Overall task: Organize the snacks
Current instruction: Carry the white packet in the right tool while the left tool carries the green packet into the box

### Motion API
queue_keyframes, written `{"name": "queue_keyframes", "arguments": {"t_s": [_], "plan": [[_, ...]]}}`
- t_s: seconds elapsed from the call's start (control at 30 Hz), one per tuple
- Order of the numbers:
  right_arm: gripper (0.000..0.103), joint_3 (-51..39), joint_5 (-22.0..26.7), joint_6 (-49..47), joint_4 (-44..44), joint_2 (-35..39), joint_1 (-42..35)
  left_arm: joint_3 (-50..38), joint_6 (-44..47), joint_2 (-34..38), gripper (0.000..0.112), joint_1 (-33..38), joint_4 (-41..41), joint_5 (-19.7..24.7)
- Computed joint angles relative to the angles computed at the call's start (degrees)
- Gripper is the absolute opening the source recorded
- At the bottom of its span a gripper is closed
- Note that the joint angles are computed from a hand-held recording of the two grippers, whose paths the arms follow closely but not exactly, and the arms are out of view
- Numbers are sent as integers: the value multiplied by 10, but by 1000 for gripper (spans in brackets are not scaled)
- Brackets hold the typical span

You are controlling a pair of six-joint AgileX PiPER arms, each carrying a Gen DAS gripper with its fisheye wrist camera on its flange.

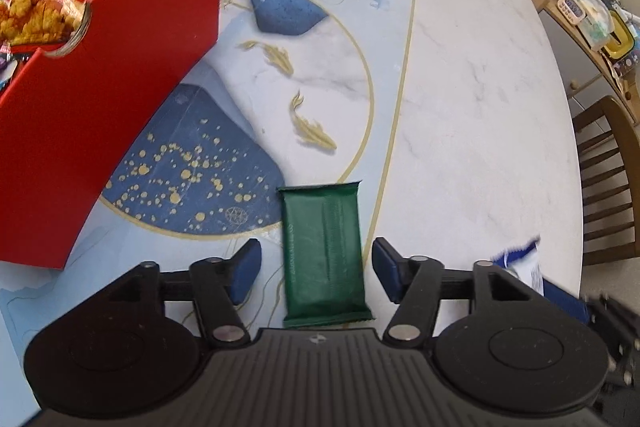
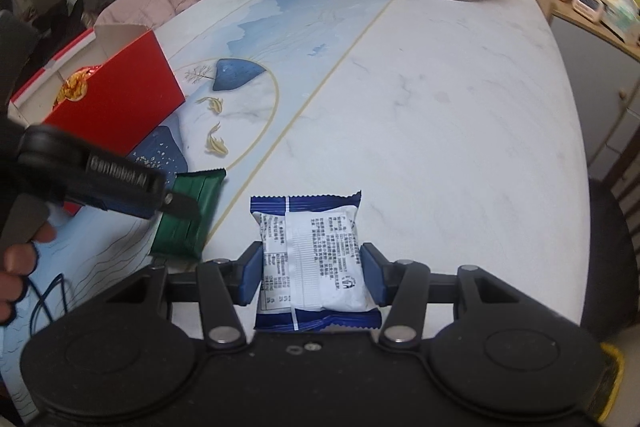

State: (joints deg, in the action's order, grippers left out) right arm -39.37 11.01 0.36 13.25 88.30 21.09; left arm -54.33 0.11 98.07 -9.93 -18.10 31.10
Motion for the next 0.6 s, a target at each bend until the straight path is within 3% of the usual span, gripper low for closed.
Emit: {"name": "queue_keyframes", "arguments": {"t_s": [0.13, 0.3, 0.37, 0.43, 0.6], "plan": [[50, 43, -16, 2, 21, -36, -3, -8, -76, 8, 61, -37, 79, -3], [50, 81, -27, 104, -62, -66, 3, -2, -170, 10, 59, -76, 167, -16], [50, 91, -30, 109, -62, -74, 4, 4, -195, 6, 56, -85, 197, -24], [50, 97, -33, 154, -101, -79, 9, 11, -215, 2, 45, -92, 223, -30], [50, 107, -42, 214, -146, -82, 19, 19, -240, -4, 44, -107, 254, -40]]}}
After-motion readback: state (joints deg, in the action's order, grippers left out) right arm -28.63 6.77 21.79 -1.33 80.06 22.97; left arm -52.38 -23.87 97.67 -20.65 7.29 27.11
